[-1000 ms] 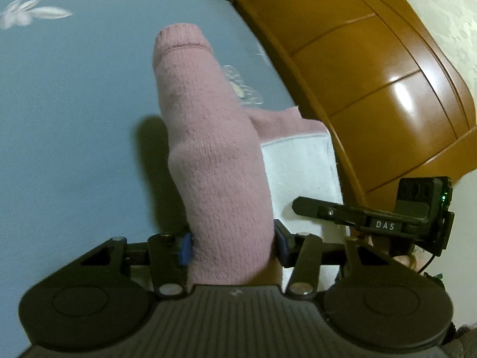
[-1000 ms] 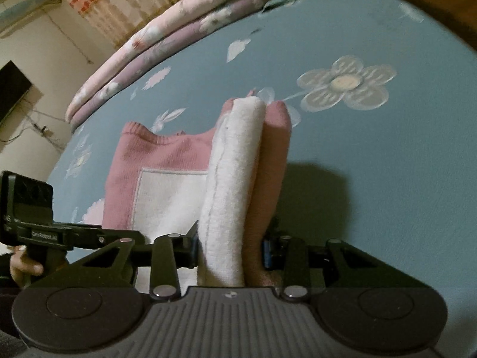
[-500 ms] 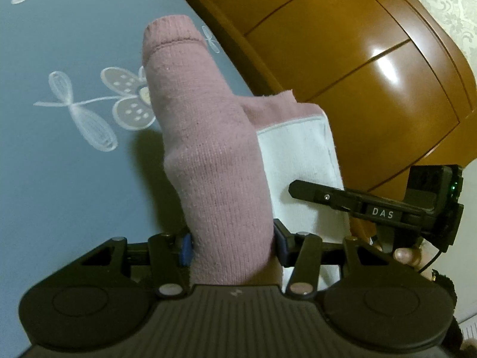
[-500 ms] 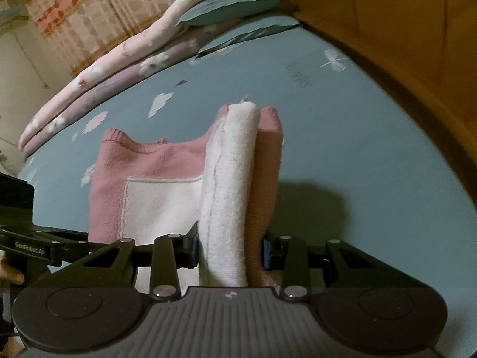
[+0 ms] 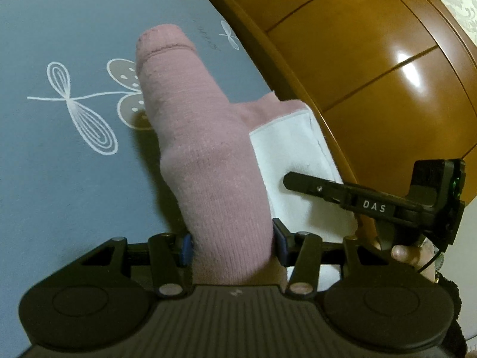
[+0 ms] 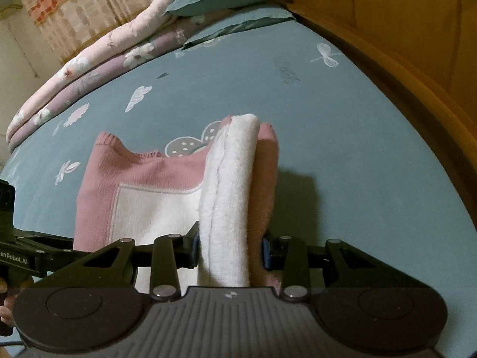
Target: Fold clothes
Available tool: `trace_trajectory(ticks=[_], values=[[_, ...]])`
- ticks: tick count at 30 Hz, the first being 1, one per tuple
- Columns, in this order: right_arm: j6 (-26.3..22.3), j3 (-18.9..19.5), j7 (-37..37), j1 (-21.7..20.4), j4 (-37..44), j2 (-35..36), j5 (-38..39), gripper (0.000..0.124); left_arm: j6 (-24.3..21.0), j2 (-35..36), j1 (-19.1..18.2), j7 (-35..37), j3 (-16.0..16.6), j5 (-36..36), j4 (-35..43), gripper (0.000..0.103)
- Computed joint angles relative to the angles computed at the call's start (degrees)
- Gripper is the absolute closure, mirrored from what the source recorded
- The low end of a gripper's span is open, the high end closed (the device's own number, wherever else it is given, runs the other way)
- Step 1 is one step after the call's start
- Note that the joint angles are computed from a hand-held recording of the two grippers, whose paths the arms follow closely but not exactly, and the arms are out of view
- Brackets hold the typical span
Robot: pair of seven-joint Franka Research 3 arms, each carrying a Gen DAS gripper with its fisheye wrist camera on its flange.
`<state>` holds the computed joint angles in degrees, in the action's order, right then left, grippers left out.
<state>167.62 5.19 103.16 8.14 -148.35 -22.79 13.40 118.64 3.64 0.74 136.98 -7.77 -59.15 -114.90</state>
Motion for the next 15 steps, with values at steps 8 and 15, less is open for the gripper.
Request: trace_trajectory(ticks=[8, 15], values=[[3.59, 1.71, 6.46, -5.03, -4.27, -1.24, -2.67, 0.066, -3.70, 0.31, 2.53, -4.68, 1.77, 3.64, 1.08, 0.043], [5.85, -2.46, 3.86, 0.47, -9.39, -10.79, -0.02, 0.061, -0.59, -3.33, 3.18, 1.93, 2.72, 4.43, 2.83, 0.033]])
